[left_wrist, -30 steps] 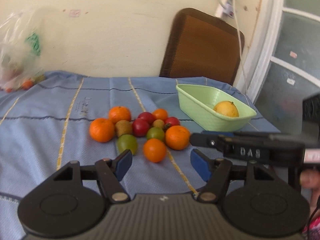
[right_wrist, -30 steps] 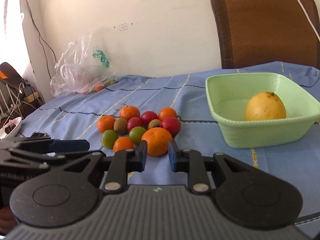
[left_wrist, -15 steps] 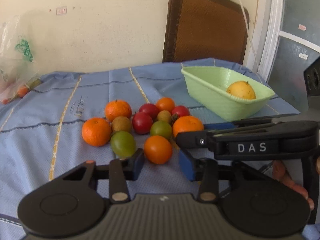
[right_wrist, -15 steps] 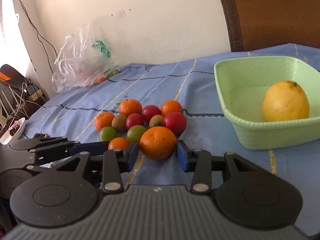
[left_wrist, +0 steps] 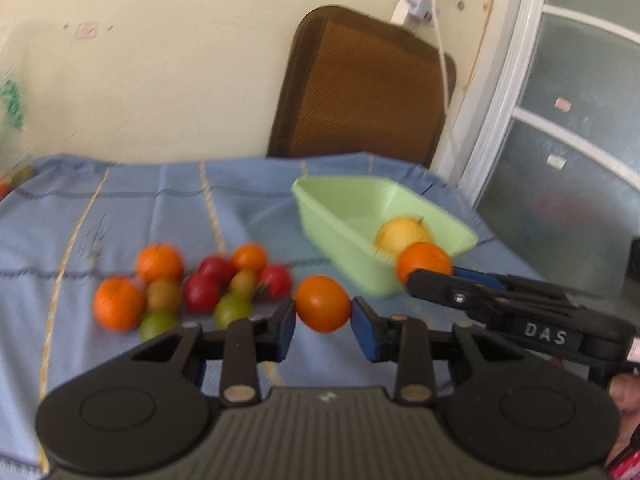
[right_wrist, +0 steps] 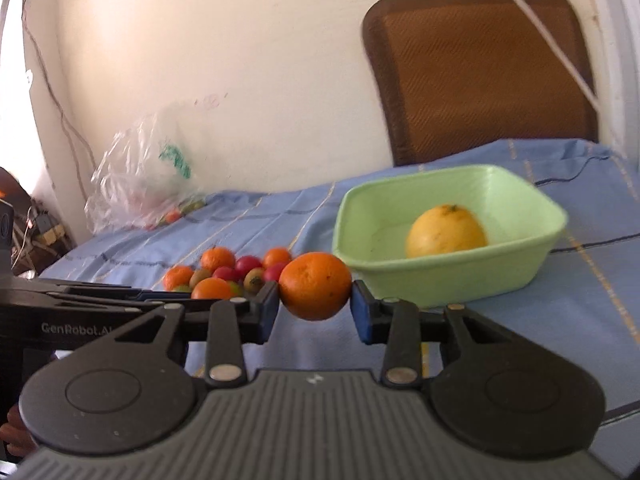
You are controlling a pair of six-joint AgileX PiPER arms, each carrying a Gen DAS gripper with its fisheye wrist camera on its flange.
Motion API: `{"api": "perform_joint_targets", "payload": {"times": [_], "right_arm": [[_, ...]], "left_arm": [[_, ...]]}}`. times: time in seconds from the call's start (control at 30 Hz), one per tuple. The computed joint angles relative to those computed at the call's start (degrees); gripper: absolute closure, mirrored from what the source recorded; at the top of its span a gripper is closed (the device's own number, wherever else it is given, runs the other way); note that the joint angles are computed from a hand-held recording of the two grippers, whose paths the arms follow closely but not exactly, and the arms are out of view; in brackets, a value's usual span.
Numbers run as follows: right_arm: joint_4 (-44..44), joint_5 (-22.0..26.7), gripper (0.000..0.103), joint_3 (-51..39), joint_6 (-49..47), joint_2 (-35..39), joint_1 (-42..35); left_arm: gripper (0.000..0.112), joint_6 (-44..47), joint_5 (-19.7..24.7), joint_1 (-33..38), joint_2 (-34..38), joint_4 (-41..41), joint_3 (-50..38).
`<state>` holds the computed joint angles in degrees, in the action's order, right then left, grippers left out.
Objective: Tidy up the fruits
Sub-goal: 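Grasp a mandarin orange with the left gripper while the right grasps another orange, then drop the left gripper's orange into the bowl while the right drops its orange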
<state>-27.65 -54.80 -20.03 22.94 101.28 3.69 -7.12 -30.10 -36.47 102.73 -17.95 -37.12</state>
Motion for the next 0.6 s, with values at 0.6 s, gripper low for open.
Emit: {"api": "perform_joint_targets", "payload": {"times": [0.6], "right_arm": [[13.58, 3.54, 0.060, -8.50, -14.59, 6.72, -4.35]], "left_arm": [[0.077, 30.91, 12.55, -2.46, 17.11, -25.23, -30.32]]}}
